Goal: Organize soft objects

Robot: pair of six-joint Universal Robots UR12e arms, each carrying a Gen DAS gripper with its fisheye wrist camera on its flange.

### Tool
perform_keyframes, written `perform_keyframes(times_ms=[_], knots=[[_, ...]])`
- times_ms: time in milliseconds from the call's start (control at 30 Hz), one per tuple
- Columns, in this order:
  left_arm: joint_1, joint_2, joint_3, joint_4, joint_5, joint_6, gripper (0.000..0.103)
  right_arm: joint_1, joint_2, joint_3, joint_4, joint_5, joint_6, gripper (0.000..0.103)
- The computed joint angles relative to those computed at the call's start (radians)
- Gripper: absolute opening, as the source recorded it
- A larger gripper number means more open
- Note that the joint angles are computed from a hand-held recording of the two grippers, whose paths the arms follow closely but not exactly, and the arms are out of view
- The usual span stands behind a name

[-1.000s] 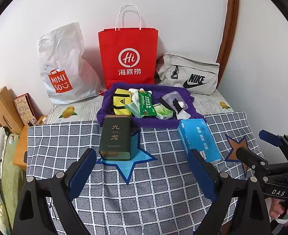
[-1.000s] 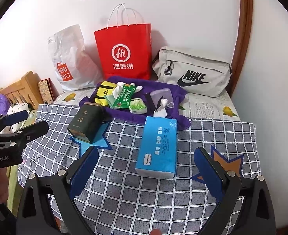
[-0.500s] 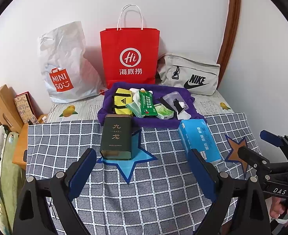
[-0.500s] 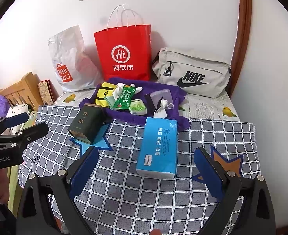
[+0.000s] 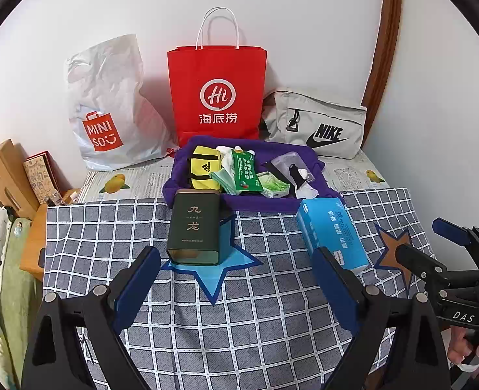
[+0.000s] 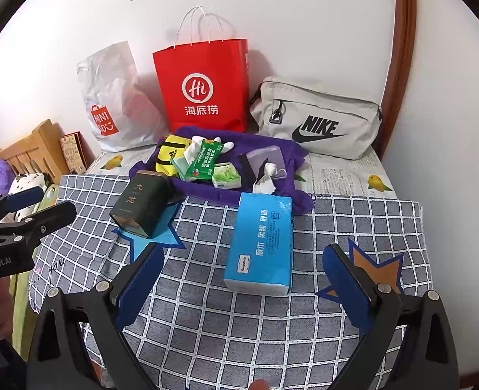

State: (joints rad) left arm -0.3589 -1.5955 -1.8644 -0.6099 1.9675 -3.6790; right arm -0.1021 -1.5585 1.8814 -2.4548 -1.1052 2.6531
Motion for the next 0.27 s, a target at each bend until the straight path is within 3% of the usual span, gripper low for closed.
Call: perform_keyframes(times_ms=[267], knots=[[-0.001, -0.007, 0.004, 0.003, -0.001, 0.007, 0.094, 0.006, 0.006, -0.002, -0.001, -0.013, 0.001, 0.097]])
